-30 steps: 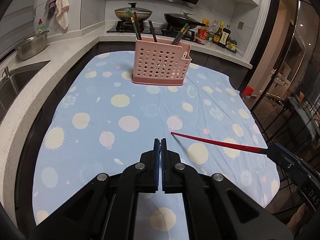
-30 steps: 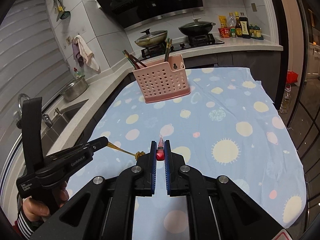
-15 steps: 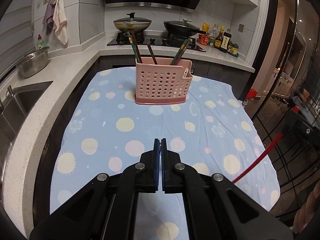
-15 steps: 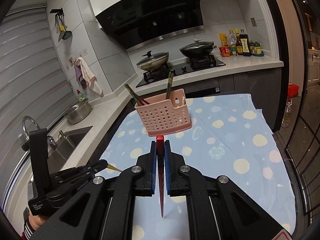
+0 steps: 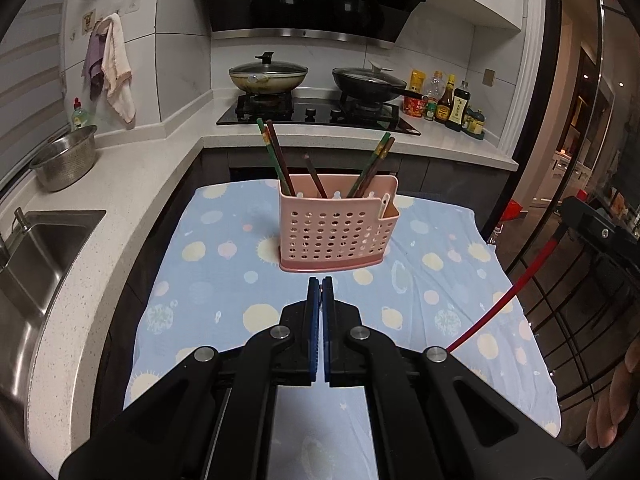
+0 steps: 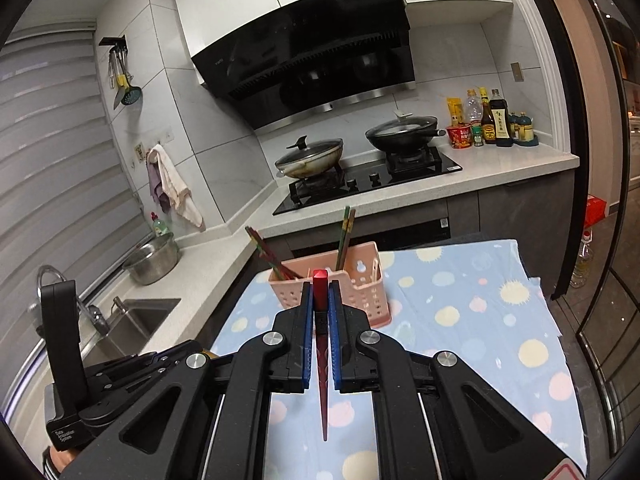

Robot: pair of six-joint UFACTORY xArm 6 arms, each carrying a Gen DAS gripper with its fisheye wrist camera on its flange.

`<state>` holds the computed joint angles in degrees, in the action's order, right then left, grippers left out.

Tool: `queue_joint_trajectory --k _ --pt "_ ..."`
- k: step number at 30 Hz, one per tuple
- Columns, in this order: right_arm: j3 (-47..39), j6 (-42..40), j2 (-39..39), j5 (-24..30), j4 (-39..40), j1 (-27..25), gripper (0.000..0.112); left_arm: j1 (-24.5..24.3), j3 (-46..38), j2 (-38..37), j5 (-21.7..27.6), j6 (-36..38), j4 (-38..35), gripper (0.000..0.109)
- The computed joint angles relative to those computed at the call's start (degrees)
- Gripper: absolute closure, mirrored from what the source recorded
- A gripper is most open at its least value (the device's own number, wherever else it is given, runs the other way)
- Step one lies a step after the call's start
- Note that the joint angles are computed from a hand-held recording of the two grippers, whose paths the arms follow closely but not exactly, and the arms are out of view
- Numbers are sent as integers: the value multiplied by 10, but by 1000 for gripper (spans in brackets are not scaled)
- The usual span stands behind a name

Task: Organize utensils
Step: 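Carry the spoon and red chopstick into the pink holder and open both tools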

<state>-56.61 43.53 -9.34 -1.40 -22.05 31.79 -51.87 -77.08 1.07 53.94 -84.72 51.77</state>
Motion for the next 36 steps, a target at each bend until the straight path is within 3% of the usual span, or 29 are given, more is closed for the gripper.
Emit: queue_joint_trajectory --k 7,11,16,25,36 --pt "-135 -95 96 0 93 0 105 51 -56 23 -30 60 -3 108" --pt "-244 -19 162 13 1 -18 105 89 -105 46 -58 93 -17 108" --pt "-374 -15 247 46 -20 -20 105 125 -189 93 -81 138 -38 108" --pt "-547 -36 377 101 -4 -21 105 155 -377 232 -21 237 -87 108" --pt "-636 -152 470 161 99 -7 105 180 -356 259 -29 257 -130 108"
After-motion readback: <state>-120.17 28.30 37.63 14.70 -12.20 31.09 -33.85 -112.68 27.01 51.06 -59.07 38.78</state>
